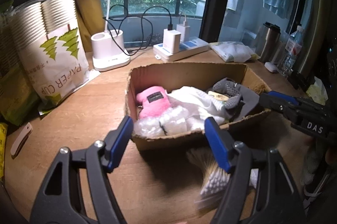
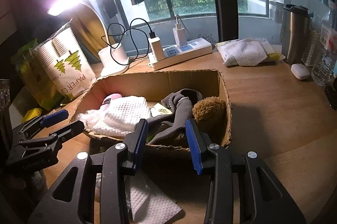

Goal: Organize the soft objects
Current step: 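Open both tools to release the items and withdraw from the box, then grasp the cotton swab bag with the left tool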

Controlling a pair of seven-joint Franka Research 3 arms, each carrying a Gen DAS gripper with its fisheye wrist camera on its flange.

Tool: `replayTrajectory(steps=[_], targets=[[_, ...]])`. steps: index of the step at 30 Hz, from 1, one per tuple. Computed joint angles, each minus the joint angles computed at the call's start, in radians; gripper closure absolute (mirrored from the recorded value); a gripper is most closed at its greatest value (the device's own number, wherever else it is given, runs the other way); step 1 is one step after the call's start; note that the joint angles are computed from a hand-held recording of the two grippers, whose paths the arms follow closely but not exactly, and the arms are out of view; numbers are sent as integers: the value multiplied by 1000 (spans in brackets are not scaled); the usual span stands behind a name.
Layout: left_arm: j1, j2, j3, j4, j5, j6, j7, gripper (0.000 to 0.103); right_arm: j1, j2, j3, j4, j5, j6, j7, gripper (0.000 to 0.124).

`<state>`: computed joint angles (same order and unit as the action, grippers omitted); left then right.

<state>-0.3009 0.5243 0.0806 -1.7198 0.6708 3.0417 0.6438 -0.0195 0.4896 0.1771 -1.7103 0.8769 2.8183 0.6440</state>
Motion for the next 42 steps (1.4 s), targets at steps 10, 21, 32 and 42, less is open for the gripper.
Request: replayTrajectory(steps=[10, 21, 32, 42], targets=[[-82, -66, 101, -81, 104, 53, -140, 29, -12, -78, 22, -80, 104, 19, -111, 81], [-139, -119, 155, -136, 253, 96, -308, 20, 12, -175, -5, -178, 261, 12, -279, 81], [-111, -152, 87, -161, 433, 57, -469, 20, 54, -255, -65, -280, 388, -11, -419, 81], [-45, -152, -32, -153, 490, 11, -495, 20, 65, -306, -109, -347, 433, -30, -482, 80]])
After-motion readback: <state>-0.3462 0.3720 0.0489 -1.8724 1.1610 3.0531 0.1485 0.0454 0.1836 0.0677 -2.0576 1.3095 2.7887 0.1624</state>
